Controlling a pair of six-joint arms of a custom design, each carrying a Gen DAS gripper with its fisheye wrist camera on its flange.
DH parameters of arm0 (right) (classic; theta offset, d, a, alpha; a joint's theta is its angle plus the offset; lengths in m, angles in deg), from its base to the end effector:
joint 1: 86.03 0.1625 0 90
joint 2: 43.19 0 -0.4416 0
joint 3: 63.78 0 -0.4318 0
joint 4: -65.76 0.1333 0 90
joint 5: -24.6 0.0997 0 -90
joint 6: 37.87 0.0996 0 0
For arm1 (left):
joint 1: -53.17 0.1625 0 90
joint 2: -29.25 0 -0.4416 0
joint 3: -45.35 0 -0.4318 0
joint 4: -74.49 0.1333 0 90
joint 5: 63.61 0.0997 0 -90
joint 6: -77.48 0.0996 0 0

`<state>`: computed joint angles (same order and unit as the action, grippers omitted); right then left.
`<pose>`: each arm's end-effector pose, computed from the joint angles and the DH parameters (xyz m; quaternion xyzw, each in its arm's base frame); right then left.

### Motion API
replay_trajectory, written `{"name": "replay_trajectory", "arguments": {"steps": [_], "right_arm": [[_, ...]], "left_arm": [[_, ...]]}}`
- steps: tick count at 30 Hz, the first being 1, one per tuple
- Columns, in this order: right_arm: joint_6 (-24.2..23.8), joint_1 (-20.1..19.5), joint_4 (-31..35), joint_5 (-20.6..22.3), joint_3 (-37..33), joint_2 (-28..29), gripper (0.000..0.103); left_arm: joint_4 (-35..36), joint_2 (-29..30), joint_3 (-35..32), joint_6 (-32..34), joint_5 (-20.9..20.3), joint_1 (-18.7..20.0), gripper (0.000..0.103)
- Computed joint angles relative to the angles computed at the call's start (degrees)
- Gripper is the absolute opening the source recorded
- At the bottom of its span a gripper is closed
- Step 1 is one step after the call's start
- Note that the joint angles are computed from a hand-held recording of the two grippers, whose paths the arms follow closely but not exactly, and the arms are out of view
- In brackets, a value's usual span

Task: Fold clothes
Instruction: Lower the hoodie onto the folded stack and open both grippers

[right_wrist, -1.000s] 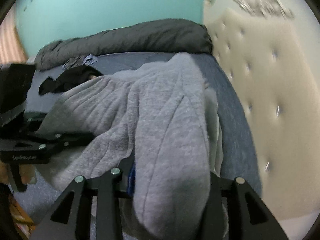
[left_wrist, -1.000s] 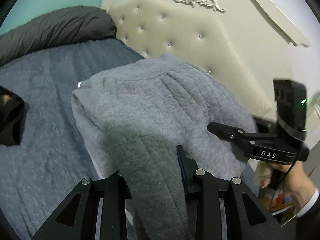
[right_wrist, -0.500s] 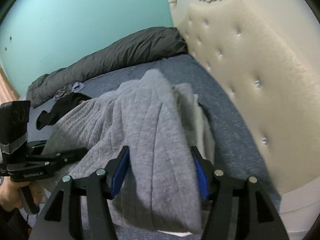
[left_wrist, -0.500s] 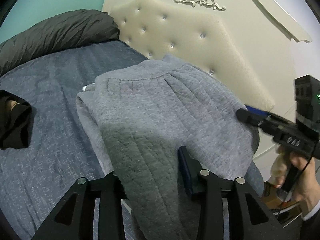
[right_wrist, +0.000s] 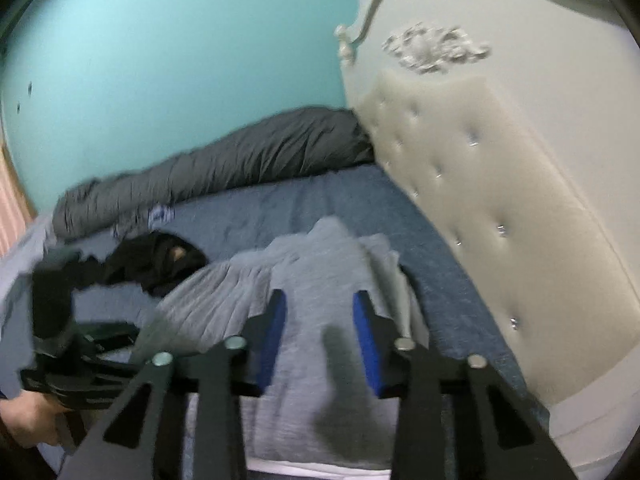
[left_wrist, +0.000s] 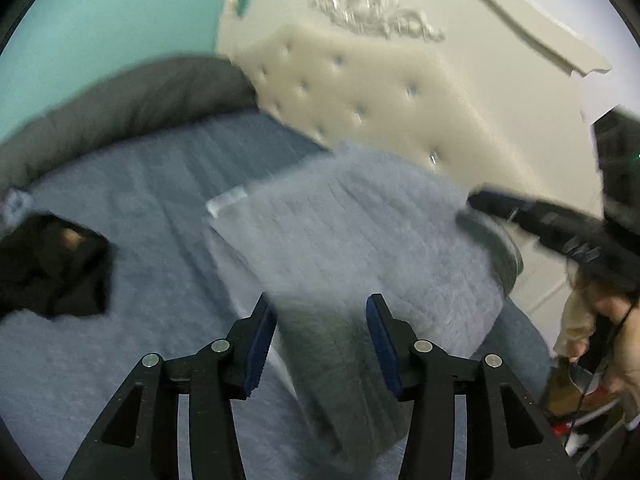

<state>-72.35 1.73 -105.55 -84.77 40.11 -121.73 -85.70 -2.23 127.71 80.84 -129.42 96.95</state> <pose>0.0763 -0.6151 0.4404 0.1659 -0.8582 0.3921 0.2867 -0.4378 -0.6607 0.0053 0.3723 0.8899 -0.2281 0.1324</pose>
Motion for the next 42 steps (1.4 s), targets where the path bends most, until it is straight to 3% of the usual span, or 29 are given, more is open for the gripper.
{"name": "replay_trajectory", "arguments": {"steps": [6,12,20,24,27,33,37,42], "right_arm": [[0.78,-0.58,-0.78,-4.33,-0.4,2.32,0.019],[3.97,-2.24,-0.44,-5.97,-1.49,3.14,0.013],[7.19,-6.65,-1.19,-1.65,-0.05,3.42,0.011],[6.13,-7.52,-4.16,-2.11,0.67,4.52,0.011],[6.88,-7.49,-2.58,-1.41,0.6,3.65,0.011],[8.52,-7.79,-13.51,5.68,6.72,-1.55,0.01],[5.12,-7.05,-14.26,2.22,7.52,-1.3,0.01],[6.69,-8.46,-14.12,0.57,7.42,-0.36,0.01]], "left_arm": [[1.35,1.19,-1.94,5.36,-0.91,-0.31,0.052],[3.18,3.17,-2.14,5.45,-2.45,0.33,0.052],[1.58,3.95,-0.53,7.14,-2.05,-0.03,0.052],[1.63,4.12,-0.69,6.95,-1.66,-0.23,0.052],[1.76,4.01,-0.71,7.81,-0.42,-0.67,0.051],[0.55,3.02,0.4,7.98,0.83,-0.94,0.051],[-1.48,1.95,2.17,7.88,1.32,-1.09,0.051],[-2.95,1.38,4.14,8.47,2.0,-1.16,0.051]]}}
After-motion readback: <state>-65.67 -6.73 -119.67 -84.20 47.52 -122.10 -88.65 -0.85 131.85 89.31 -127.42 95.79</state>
